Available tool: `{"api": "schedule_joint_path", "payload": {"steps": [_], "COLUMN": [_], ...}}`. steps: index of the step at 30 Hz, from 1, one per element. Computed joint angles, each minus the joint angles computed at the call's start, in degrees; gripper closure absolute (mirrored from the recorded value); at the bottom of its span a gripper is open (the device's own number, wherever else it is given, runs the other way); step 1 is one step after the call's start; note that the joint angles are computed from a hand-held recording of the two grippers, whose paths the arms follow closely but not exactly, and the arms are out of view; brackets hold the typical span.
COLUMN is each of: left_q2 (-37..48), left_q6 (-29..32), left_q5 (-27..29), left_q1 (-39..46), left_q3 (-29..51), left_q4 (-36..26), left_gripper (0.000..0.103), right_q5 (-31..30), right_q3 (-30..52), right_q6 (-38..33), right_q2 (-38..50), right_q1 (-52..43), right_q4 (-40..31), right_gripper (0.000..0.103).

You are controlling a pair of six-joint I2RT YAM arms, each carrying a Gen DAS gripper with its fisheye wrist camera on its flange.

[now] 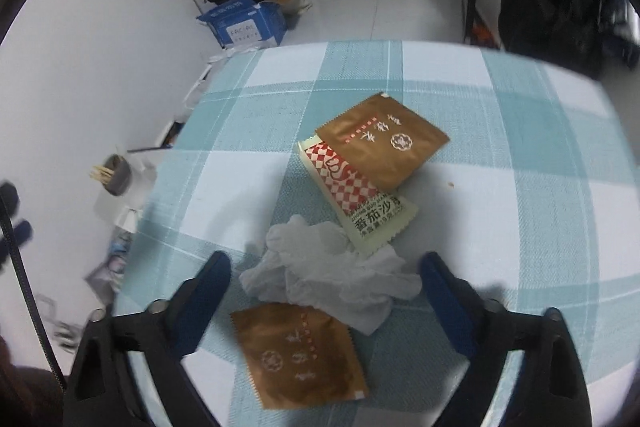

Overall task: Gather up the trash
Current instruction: 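Lower the right gripper onto the white tissue and close on it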

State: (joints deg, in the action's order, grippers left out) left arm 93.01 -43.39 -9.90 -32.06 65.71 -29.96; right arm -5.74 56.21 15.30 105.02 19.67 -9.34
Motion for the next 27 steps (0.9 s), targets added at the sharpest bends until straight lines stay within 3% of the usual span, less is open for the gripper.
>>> {"api": "schedule_joint_path", "payload": {"steps": [3, 5, 10, 12, 16, 27], "left_q2": [0.2, 0.3, 0.5, 1.2, 2.4, 3.4], "left_q6": [0.1, 0.1, -0.4, -0.8, -0.8, 1.2], "left_q5": [-1.1, -1.1, -1.3, -1.3, -1.6, -4.6], "left_q1": [-0.4, -0.4, 0.1, 0.2, -0.2, -2.1], "left_q3": [0.2, 0.3, 0.5, 1.2, 2.4, 3.2], "left_q4": [-0.6, -0.6, -0.7, -1.1, -1.2, -1.8], "left_gripper": [0.001, 0.001, 0.001, 0.001, 0.001, 0.001], "right_q5": [6.6, 8.8, 7.1, 5.2, 2.0, -1.7], "right_q3": [-1.2, -2.4, -3.4, -3.9, -4.6, -10.7], "right_q6": [-2.5, -3.3, -4.1, -4.5, -5.1, -7.2], "right_q2": [-0.5, -1.0, -2.1, -2.5, -3.4, -12.7], "right_q1": [2.2, 3.0, 1.5, 0.4, -1.0, -4.5], "right_q4": [1.5, 2.6, 2.9, 3.3, 3.4, 4.8], "right_gripper": [0.039, 0.046, 0.078, 0.084, 0.09, 0.091]}}
